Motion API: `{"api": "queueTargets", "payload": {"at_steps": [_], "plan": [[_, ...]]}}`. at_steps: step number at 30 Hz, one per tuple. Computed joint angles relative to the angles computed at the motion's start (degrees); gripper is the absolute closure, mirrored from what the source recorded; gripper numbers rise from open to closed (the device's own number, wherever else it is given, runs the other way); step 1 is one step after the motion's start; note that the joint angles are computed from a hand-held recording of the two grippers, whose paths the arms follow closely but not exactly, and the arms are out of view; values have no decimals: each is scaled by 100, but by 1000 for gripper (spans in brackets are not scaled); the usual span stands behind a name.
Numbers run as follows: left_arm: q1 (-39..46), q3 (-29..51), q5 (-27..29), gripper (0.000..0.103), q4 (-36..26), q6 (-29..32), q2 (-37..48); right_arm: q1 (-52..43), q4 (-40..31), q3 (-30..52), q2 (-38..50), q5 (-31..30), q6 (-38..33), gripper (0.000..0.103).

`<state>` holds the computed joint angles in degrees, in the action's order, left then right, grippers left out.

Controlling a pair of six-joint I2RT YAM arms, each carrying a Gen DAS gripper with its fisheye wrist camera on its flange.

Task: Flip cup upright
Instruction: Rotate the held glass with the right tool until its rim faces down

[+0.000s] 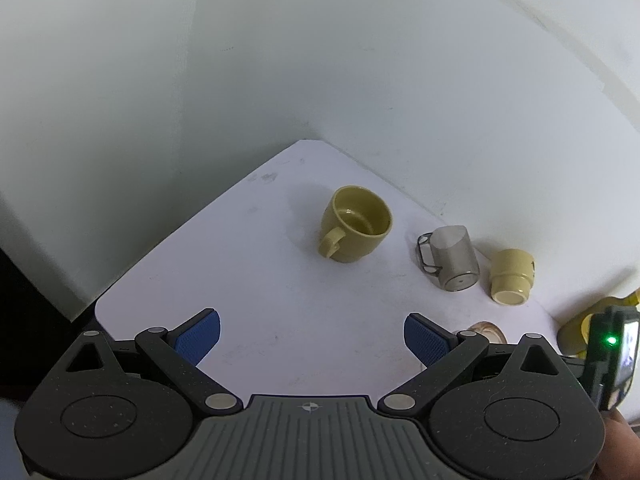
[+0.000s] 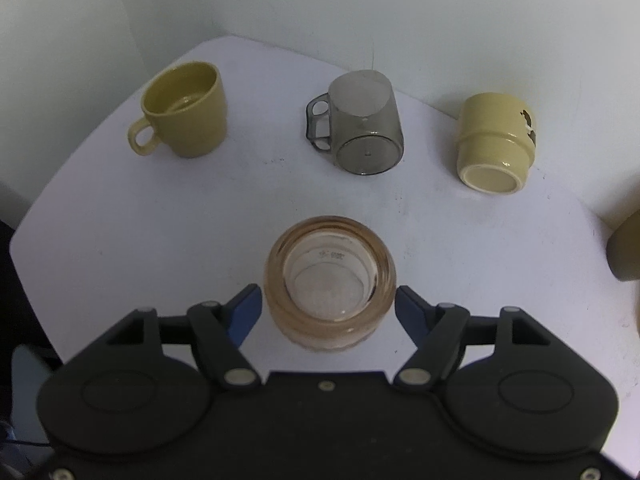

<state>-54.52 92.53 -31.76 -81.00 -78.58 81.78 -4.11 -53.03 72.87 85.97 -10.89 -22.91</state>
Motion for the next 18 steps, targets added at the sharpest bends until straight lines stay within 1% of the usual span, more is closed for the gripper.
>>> {"api": "queueTargets", "payload": {"at_steps": [8, 11, 18], "plan": [[-145, -37, -43, 4, -245, -146, -96, -34, 238, -108, -117, -144, -9, 31], [-188, -58, -39, 4, -373, -239, -179, 62, 281, -80, -19, 11, 95, 32], [-249, -38, -50, 4, -499, -256, -256, 95, 346, -158, -28, 90, 153, 32]]}}
